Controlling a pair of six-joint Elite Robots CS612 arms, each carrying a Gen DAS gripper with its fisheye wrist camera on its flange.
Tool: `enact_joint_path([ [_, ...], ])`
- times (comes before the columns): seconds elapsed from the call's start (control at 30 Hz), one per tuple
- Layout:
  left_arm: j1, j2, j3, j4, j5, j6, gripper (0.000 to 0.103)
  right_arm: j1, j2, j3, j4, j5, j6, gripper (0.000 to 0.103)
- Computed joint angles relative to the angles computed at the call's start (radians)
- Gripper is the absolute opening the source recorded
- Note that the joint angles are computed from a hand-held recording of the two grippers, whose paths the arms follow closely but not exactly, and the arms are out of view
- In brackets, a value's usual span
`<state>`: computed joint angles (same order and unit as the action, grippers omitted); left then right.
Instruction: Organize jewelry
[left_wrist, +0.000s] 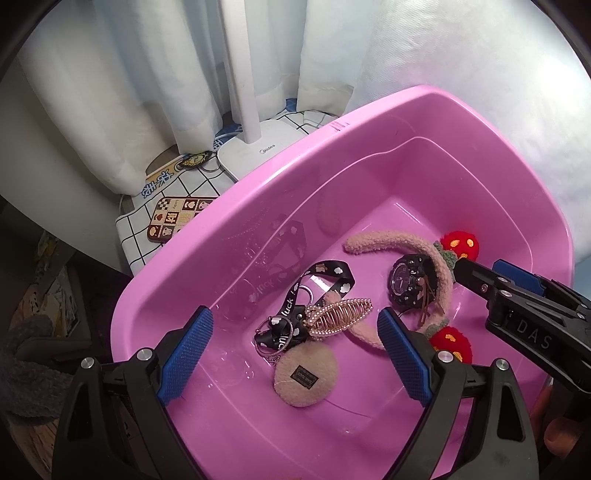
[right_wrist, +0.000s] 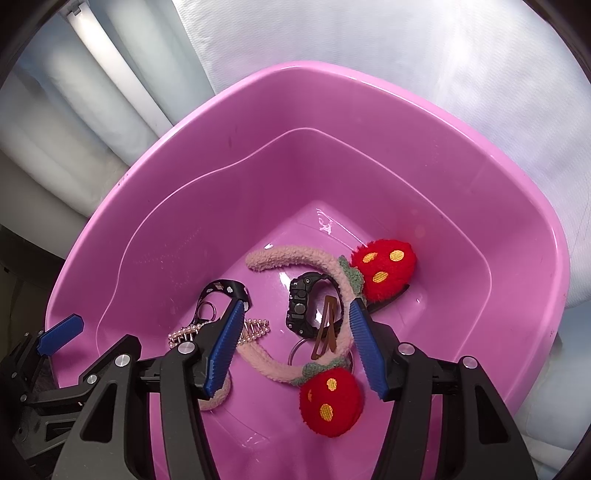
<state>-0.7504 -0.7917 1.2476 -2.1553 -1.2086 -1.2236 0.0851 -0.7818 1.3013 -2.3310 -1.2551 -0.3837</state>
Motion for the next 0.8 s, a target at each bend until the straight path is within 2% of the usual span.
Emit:
enact_joint_path([
  [0.8, 0.002, -0.001, 0.005, -0.004, -0.002, -0.013, 0.091, -0.001, 0.002, -0.002, 0.002, -0.004, -0.009, 0.058],
])
